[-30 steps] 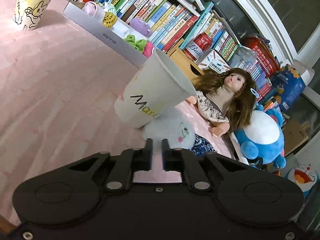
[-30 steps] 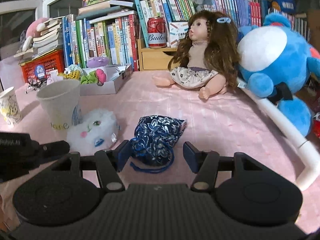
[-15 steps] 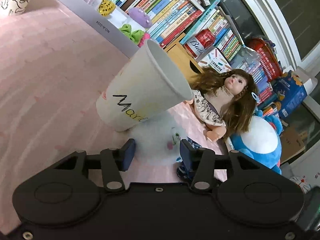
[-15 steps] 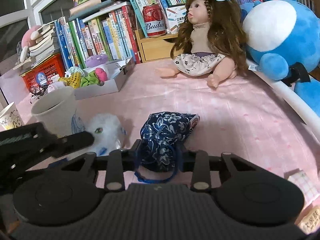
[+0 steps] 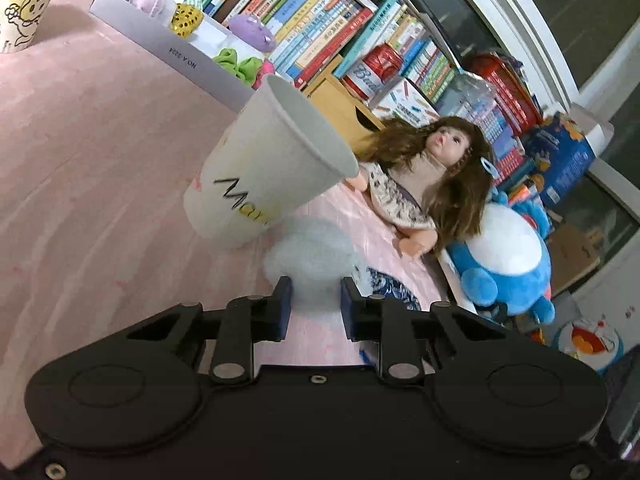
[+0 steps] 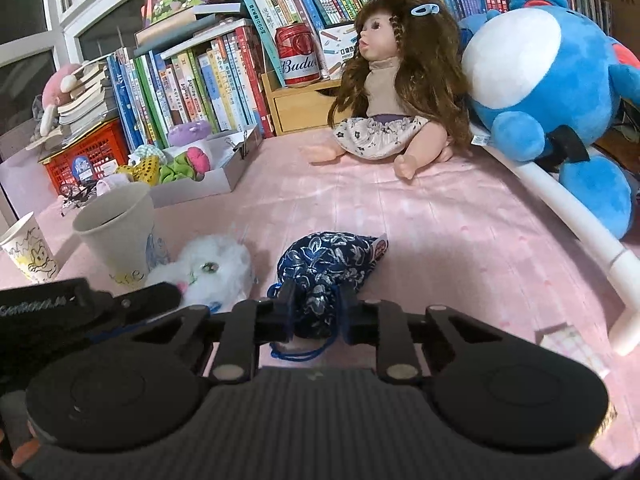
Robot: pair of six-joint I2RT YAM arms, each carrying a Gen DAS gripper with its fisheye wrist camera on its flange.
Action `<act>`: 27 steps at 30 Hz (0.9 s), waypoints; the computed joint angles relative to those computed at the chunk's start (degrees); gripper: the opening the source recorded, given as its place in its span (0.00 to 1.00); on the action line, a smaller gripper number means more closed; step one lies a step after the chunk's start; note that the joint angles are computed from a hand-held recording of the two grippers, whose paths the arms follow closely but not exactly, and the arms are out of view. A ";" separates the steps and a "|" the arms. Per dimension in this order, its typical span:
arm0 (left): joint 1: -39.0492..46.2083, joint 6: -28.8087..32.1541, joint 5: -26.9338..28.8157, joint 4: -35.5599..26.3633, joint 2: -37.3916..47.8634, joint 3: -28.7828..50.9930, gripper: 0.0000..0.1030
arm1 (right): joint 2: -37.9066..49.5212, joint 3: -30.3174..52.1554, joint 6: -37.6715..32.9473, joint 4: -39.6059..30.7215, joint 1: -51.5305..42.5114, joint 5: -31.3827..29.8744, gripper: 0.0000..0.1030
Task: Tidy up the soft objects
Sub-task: 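Grasp the white fluffy plush with the left tool while the right tool grasps the blue pouch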
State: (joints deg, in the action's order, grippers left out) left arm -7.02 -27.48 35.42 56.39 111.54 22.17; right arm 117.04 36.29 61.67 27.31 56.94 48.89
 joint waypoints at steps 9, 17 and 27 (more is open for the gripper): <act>10.22 20.91 10.12 -15.64 -10.03 -4.76 0.23 | -0.85 1.25 9.02 -9.28 8.52 4.05 0.25; 13.63 37.70 8.49 -19.81 -18.07 -8.59 0.44 | 3.93 11.49 22.22 -31.16 16.06 10.04 0.42; 8.19 39.32 3.06 -11.29 -14.57 -9.21 0.61 | 9.10 19.63 30.07 -42.89 16.50 14.64 0.64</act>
